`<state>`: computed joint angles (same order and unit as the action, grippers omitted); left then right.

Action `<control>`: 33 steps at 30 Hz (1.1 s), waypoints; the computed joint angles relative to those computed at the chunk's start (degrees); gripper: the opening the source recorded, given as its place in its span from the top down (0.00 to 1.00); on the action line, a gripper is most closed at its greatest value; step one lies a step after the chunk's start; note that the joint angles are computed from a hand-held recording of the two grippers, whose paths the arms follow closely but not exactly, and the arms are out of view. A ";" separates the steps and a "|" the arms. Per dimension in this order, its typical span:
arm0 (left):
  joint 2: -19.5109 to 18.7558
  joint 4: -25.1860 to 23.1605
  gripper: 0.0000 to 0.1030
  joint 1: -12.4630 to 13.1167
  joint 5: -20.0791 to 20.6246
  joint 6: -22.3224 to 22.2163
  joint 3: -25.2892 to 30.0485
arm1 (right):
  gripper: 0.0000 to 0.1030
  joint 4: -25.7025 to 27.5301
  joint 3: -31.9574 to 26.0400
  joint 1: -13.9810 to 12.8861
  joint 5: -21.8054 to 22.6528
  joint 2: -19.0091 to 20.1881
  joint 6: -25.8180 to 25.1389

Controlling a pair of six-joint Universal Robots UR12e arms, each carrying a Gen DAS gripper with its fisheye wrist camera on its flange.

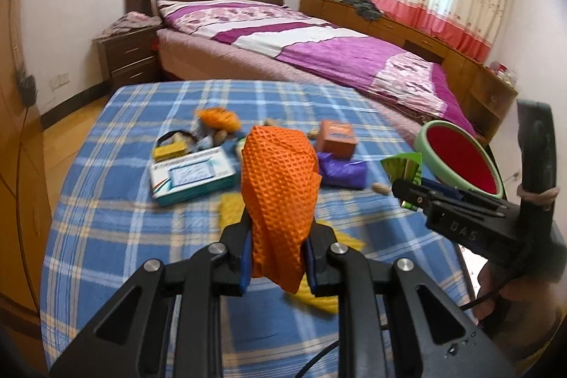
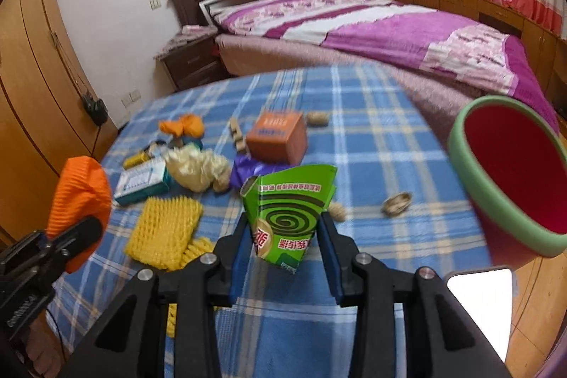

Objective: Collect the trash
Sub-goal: 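Lift the orange mesh with the left tool while the right tool lifts the green packet, then drop the orange mesh and green packet into the red bucket, opening both tools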

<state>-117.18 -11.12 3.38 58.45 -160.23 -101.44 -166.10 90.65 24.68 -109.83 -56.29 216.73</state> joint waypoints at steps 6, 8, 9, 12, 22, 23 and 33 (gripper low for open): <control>0.65 -5.40 0.78 -1.18 -4.03 2.29 1.70 | 0.62 -3.40 3.77 -0.92 -1.30 -3.62 0.93; 0.70 -7.24 0.78 -1.81 -5.11 3.05 2.43 | 0.62 -3.94 4.78 -1.16 -2.67 -4.71 0.69; 0.70 -8.01 0.78 -2.20 -5.43 3.42 2.83 | 0.62 -4.20 5.34 -1.34 -3.53 -5.29 0.49; 0.59 -9.43 0.78 -3.53 -5.85 4.62 3.90 | 0.62 -5.10 7.11 -1.93 -5.42 -6.88 0.52; -2.36 -19.18 0.78 -9.19 -5.44 7.81 10.82 | 0.62 -6.46 14.07 -5.23 -8.29 -11.32 3.25; -2.64 -19.74 0.78 -9.54 -5.49 8.20 11.28 | 0.62 -6.50 14.66 -5.49 -8.41 -11.56 3.65; -6.93 -25.60 0.78 -15.32 -4.50 11.80 17.64 | 0.62 -5.61 20.62 -8.91 -7.26 -13.27 11.93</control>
